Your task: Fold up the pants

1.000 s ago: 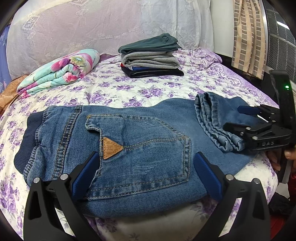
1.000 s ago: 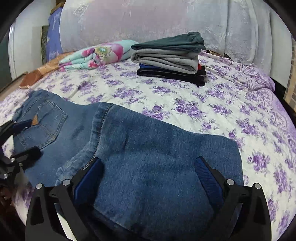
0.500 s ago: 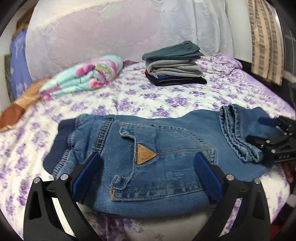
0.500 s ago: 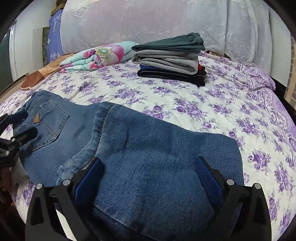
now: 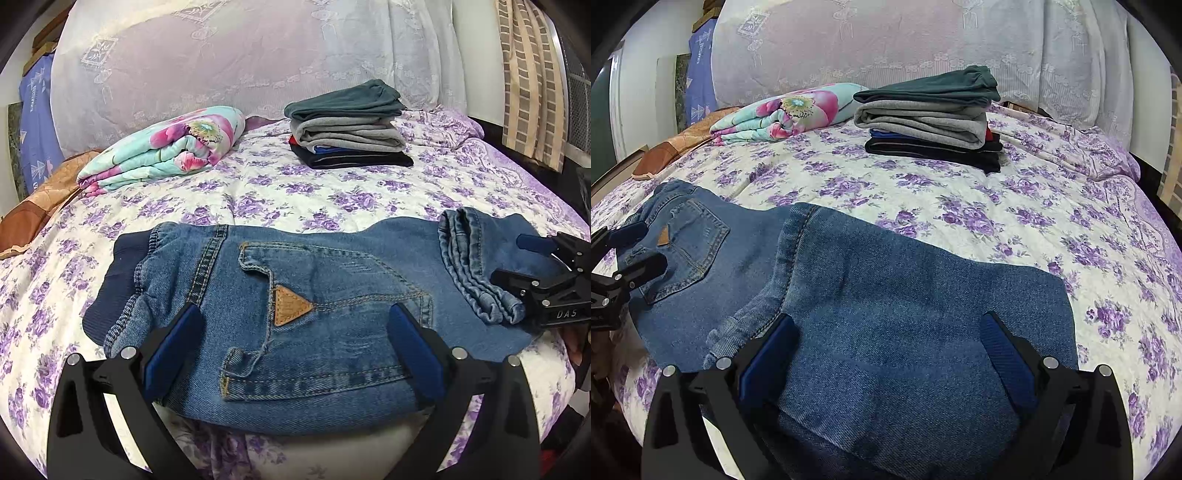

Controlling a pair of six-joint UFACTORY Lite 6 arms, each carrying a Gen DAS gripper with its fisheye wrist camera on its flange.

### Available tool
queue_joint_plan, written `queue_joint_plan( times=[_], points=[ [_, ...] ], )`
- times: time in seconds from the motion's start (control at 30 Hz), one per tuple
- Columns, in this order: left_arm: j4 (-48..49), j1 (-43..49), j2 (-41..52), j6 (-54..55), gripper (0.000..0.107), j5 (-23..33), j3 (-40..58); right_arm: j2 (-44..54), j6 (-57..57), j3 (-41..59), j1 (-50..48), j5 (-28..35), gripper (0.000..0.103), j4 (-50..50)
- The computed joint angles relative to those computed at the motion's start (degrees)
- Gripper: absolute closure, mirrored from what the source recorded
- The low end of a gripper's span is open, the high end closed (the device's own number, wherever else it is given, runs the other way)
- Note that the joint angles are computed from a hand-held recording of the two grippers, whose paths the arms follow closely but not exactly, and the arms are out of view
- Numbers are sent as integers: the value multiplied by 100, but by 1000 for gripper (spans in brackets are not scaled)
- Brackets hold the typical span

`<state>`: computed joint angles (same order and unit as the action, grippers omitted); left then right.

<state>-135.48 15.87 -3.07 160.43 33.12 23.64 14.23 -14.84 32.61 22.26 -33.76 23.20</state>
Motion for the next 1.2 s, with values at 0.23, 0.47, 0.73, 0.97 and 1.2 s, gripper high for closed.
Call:
queue_joint_plan(
  times=[0.23, 0.47, 0.73, 0.97, 1.2],
  points=[
    [112, 14, -6, -126, 8, -7, 16, -8, 7, -6, -1, -1, 3, -9],
    [685, 356, -235, -821, 8, -91, 133, -4, -1, -6, 7, -7, 3, 5],
    [4387, 2018, 994, -4856, 8, 665, 2091, -4, 2, -6, -6, -7, 3, -11],
    [6114, 2981, 3468, -8000, 9, 2447, 4415, 0, 1, -5, 1, -10, 3, -4],
    [6006, 2699, 3225, -7609, 9, 1994, 4080, -1, -5, -5, 3, -11, 3, 7]
  ],
)
